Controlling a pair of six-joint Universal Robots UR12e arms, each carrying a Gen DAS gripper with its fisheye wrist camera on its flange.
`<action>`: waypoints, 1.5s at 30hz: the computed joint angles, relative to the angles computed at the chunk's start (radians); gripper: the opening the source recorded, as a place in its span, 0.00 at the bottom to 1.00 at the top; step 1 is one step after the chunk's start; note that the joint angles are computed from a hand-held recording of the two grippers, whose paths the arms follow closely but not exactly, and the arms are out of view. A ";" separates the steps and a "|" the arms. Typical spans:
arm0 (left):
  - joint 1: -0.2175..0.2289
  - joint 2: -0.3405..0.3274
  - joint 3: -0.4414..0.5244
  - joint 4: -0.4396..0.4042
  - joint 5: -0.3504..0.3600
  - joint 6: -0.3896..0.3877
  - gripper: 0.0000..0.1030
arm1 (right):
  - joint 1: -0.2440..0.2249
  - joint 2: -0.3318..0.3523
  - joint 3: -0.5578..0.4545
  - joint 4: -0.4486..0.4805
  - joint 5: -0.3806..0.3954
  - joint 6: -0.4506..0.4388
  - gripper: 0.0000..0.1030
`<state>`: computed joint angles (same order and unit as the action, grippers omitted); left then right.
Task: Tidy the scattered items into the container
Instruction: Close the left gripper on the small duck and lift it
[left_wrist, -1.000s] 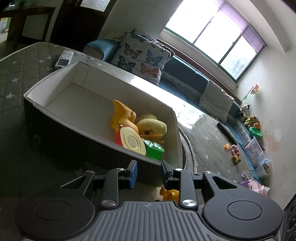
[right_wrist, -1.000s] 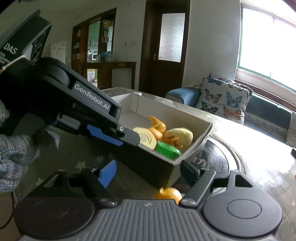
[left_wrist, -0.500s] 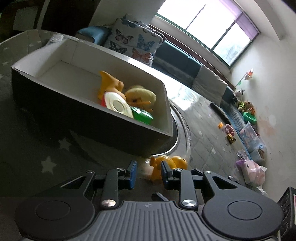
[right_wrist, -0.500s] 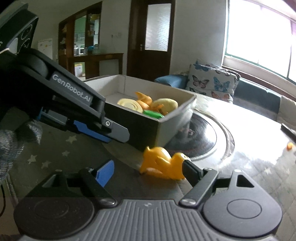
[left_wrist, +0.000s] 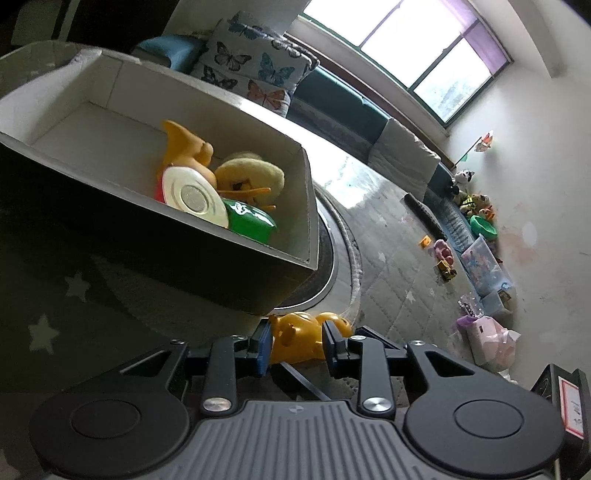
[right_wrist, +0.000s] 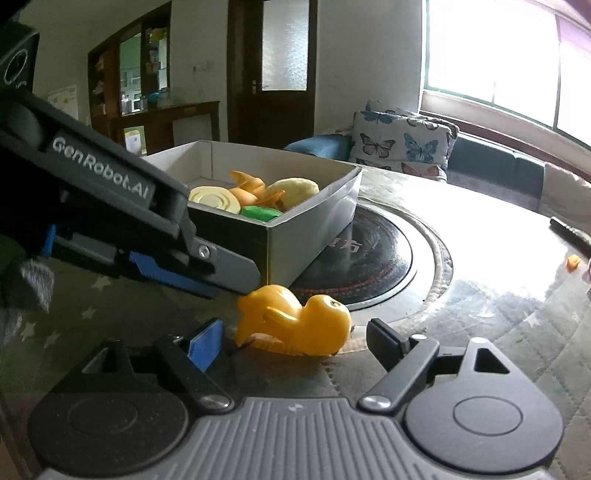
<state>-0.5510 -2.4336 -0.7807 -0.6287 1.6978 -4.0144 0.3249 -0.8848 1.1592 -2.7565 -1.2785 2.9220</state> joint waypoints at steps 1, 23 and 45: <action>0.001 -0.005 0.009 -0.008 -0.002 -0.002 0.31 | 0.000 0.002 -0.003 0.002 0.000 0.004 0.83; 0.006 -0.013 0.020 -0.009 -0.045 -0.004 0.29 | 0.006 -0.008 0.008 -0.010 -0.016 0.025 0.70; 0.006 0.110 -0.147 0.188 0.127 -0.004 0.29 | 0.044 0.021 -0.111 -0.064 0.074 -0.056 0.69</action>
